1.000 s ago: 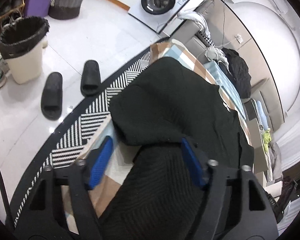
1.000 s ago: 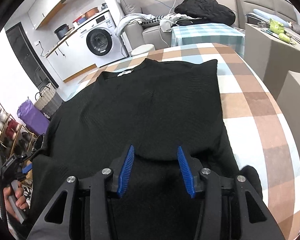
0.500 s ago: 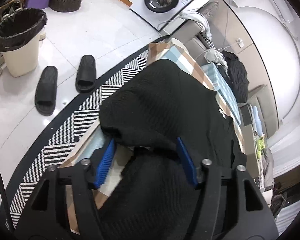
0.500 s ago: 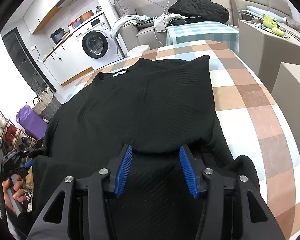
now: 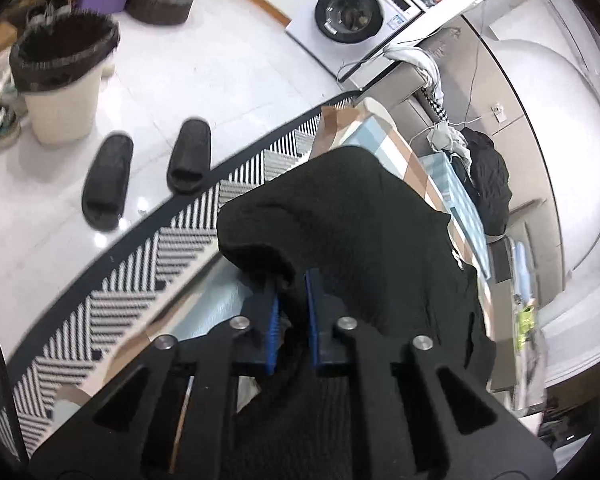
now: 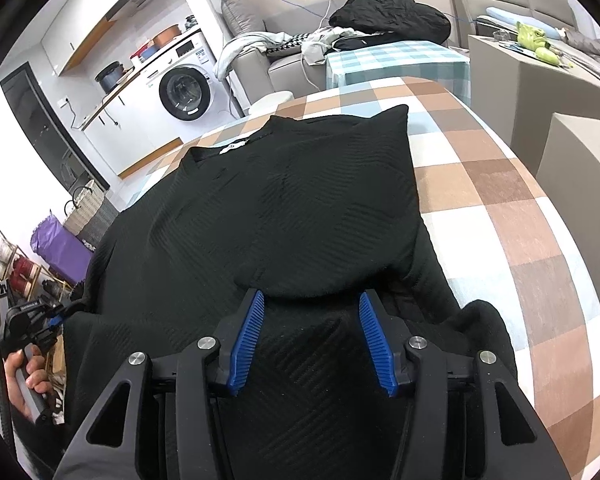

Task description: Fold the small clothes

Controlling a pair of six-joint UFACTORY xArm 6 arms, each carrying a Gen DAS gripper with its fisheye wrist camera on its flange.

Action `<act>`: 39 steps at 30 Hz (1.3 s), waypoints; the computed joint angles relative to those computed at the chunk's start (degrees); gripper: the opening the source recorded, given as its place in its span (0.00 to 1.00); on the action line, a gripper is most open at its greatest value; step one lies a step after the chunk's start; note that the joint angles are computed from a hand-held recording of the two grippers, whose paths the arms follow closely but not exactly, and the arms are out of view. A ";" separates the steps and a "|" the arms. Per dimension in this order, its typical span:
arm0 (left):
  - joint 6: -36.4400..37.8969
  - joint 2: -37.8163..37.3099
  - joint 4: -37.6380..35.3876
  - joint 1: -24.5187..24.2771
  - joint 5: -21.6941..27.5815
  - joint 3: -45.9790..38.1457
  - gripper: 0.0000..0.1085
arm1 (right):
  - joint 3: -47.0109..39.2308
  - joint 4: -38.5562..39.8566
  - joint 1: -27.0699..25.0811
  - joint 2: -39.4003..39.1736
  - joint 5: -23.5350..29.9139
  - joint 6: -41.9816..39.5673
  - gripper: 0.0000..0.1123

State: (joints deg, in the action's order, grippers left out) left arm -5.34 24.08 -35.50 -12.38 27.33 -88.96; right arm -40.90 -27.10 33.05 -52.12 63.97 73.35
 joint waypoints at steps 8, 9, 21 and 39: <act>-1.33 -0.68 13.94 -2.31 -3.14 -4.77 0.05 | 0.70 -1.22 1.11 -1.14 0.14 2.46 0.46; -1.31 -0.21 14.93 -2.74 -3.29 -6.12 0.05 | 0.85 -1.41 1.19 -1.40 -0.01 2.73 0.46; 23.93 11.71 -1.24 -15.05 13.20 -27.69 0.30 | 0.38 -2.40 3.21 -3.43 4.71 4.31 0.46; 11.87 10.11 5.48 -7.46 6.69 -18.90 0.58 | 0.96 -2.44 3.90 -4.35 5.22 4.54 0.51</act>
State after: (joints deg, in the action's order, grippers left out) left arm 6.54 34.19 -30.02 -19.84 34.02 -107.86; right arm -39.94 -29.54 36.95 -56.47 69.19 77.88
